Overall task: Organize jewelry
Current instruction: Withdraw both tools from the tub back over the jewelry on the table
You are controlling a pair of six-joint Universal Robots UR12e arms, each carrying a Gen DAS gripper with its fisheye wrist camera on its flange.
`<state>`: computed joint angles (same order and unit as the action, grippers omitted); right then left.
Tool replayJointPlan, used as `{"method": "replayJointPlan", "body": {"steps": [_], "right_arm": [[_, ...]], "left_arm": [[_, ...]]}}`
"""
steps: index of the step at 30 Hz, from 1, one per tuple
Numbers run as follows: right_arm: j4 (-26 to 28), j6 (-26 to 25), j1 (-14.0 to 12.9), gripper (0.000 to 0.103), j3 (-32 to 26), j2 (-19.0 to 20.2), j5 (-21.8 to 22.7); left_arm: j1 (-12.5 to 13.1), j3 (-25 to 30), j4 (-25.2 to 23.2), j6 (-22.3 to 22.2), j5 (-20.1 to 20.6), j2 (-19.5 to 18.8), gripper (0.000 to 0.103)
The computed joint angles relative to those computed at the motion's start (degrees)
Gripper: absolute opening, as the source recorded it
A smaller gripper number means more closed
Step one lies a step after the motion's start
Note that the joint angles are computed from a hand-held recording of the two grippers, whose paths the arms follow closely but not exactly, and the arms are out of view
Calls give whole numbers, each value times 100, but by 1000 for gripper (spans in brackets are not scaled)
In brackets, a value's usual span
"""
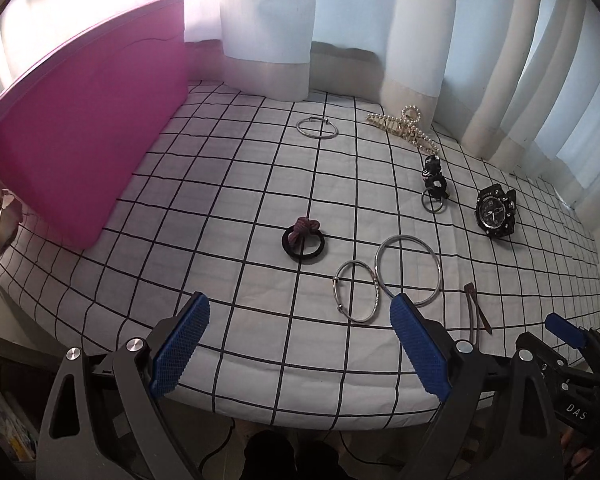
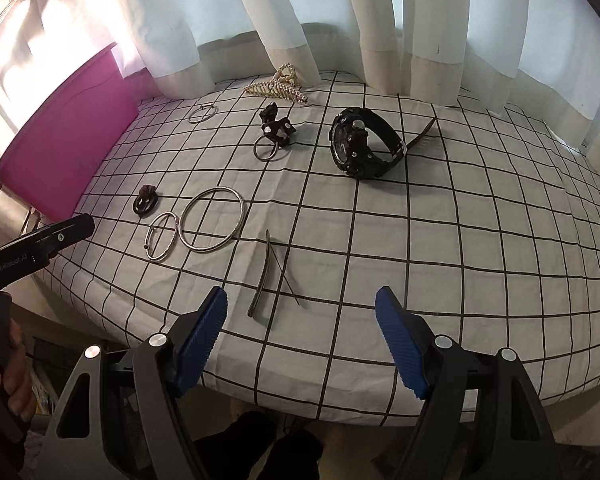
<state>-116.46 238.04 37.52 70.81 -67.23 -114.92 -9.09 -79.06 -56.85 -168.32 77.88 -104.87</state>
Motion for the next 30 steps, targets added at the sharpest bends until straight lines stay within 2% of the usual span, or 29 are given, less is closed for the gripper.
{"method": "replayJointPlan", "body": {"steps": [8,14,20,25,30], "right_arm": [[-480,-38,-28,73,102,159,-173],[-547,-189,10,73,31,328,-420],[-448,-248,15,73,12,393,-556],[-220,-508,43,73,-108,485,-817],[-304,-670,55,73,-47,473,-912]], "left_arm": [[-67,-193,356,60,-21,-131,90],[-123,-332,588,128,-7,-183,90],[-152,-428,713,152,0,-162,90],[-177,-466,722,122,0,-161,90],[-217,-493,752,141,-5,-176,90]]}}
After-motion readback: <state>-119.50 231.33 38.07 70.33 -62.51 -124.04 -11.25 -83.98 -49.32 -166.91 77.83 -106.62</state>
